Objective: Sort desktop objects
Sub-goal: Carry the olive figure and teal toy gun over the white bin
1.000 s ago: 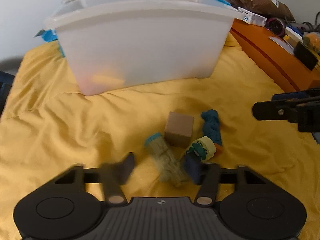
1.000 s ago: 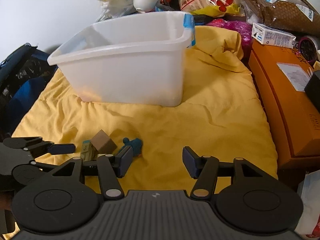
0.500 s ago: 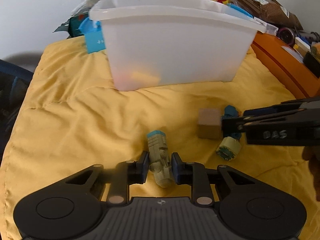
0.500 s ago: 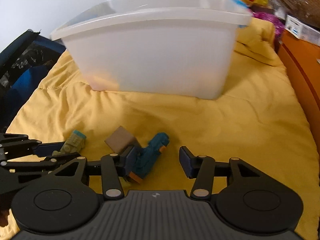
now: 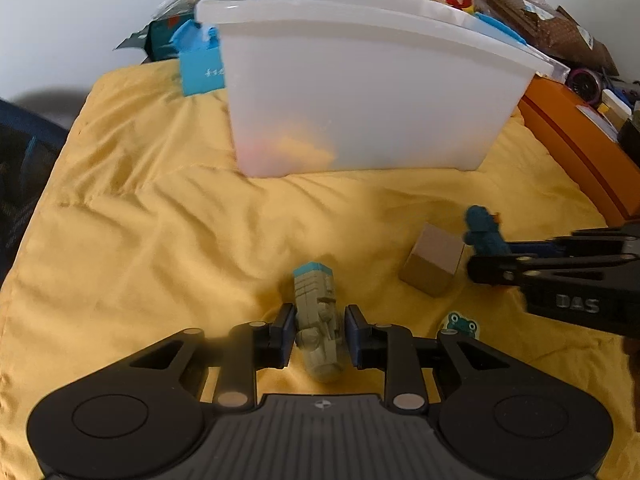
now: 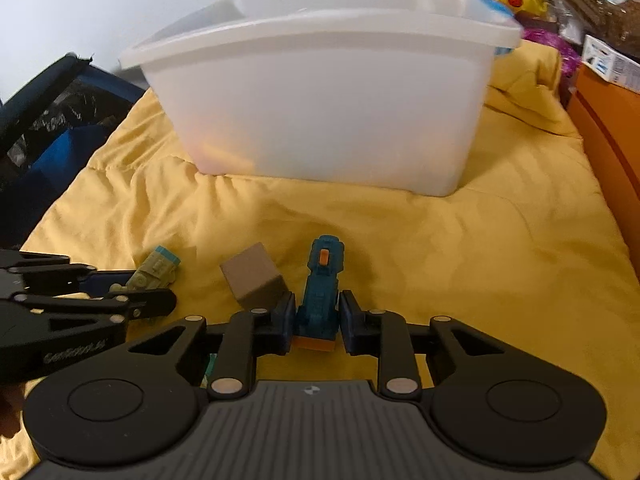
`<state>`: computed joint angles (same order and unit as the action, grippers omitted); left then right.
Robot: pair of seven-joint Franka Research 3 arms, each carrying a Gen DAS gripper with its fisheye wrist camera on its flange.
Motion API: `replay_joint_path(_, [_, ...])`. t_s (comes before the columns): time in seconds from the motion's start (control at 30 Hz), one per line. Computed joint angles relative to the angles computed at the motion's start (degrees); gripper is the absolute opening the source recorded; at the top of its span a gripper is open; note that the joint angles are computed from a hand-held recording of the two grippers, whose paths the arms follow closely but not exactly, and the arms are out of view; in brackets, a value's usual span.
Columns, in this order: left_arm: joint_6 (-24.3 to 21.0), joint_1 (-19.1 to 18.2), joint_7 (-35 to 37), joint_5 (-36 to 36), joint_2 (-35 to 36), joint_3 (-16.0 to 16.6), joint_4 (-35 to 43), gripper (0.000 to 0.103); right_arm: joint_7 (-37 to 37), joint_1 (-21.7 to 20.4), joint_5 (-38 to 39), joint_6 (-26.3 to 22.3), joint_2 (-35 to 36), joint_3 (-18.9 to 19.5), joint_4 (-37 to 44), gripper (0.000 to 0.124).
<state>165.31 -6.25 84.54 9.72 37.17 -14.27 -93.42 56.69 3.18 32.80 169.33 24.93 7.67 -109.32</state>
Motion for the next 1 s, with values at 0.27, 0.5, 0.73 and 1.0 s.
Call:
replay_joint_path(0.27, [2.97,0.21,0.48,1.43,-2.66,0.32,-3.01,0.024,-6.73,-4.31,7.52,2.43,-4.83,3.71,-5.05,0.026])
replay_joint_path(0.5, [5.35,2.30,1.26,0.78,-7.53,-1.01,-6.48,0.024,-16.89,-6.39,19.76,2.97,-9.32,5.64,-6.32,0.026])
replay_joint_path(0.73, [6.88,4.19,0.12,-2.05,-10.40,-2.21,-5.67,0.024,-23.14,-4.32,26.86,1.19,-12.13,2.77,-4.07,0.026])
replay_joint_path(1.0, [6.40,4.15,0.07,-3.26,-8.57,-2.30,1.92,0.024,-21.39,-1.35,25.62,0.10,-9.83,-0.93,3.55,0.026])
